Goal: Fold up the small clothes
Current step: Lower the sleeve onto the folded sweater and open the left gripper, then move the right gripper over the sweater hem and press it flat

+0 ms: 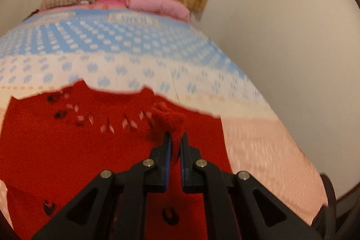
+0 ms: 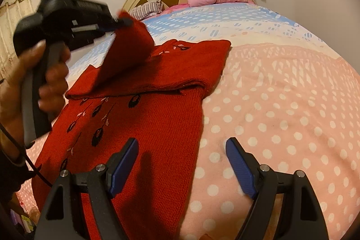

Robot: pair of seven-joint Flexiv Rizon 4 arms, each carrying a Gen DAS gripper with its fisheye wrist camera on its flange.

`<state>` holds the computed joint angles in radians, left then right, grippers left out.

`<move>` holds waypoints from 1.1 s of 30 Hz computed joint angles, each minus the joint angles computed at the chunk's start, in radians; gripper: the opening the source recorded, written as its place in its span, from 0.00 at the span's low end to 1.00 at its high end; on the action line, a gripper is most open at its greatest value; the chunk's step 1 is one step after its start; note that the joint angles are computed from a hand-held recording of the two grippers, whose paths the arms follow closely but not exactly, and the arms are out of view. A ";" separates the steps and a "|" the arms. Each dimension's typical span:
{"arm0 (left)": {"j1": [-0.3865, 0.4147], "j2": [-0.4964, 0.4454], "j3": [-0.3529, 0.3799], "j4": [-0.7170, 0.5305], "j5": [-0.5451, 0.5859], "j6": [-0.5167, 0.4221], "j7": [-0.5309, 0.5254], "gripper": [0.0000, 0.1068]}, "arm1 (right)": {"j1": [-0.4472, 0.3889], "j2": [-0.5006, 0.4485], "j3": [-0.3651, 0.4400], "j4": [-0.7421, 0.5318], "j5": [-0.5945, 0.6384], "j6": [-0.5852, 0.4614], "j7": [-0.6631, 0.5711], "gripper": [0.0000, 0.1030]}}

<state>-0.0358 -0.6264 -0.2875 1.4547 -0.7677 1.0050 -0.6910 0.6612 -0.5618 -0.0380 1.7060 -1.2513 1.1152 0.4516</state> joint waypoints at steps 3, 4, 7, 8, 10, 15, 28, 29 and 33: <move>0.033 0.050 -0.024 0.072 -0.039 0.024 0.091 0.13 | -0.002 0.000 -0.004 0.003 -0.011 0.011 0.012 0.78; 0.041 0.064 -0.031 0.095 -0.062 0.040 0.129 0.13 | -0.002 0.002 -0.006 0.005 -0.019 0.014 0.021 0.78; 0.081 0.119 -0.052 0.170 -0.165 0.079 0.282 0.36 | -0.003 0.004 -0.008 0.009 -0.040 0.017 0.041 0.78; 0.077 0.126 -0.044 0.183 -0.191 0.113 0.321 0.58 | -0.004 0.007 -0.011 0.011 -0.056 0.022 0.059 0.78; 0.085 0.142 -0.048 0.224 -0.277 0.222 0.442 0.72 | -0.008 0.010 -0.011 0.015 -0.080 0.025 0.086 0.78; 0.091 0.077 0.015 0.182 -0.249 0.365 0.488 0.72 | -0.026 0.023 0.011 0.004 -0.064 0.024 0.072 0.78; 0.169 -0.014 0.080 0.131 0.009 0.301 0.107 0.72 | -0.118 -0.236 0.143 -0.425 0.468 0.002 -0.465 0.50; 0.179 -0.015 0.071 0.133 0.021 0.300 0.100 0.72 | -0.119 -0.257 0.145 -0.453 0.501 -0.010 -0.484 0.45; 0.210 -0.028 0.050 0.109 0.053 0.265 0.065 0.72 | -0.110 -0.297 0.147 -0.507 0.585 -0.046 -0.567 0.15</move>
<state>0.1744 -0.6542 -0.2379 1.5640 -0.7149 1.2703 -0.6257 0.5509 -0.8593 0.1092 1.1994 -0.6661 1.0688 -0.1151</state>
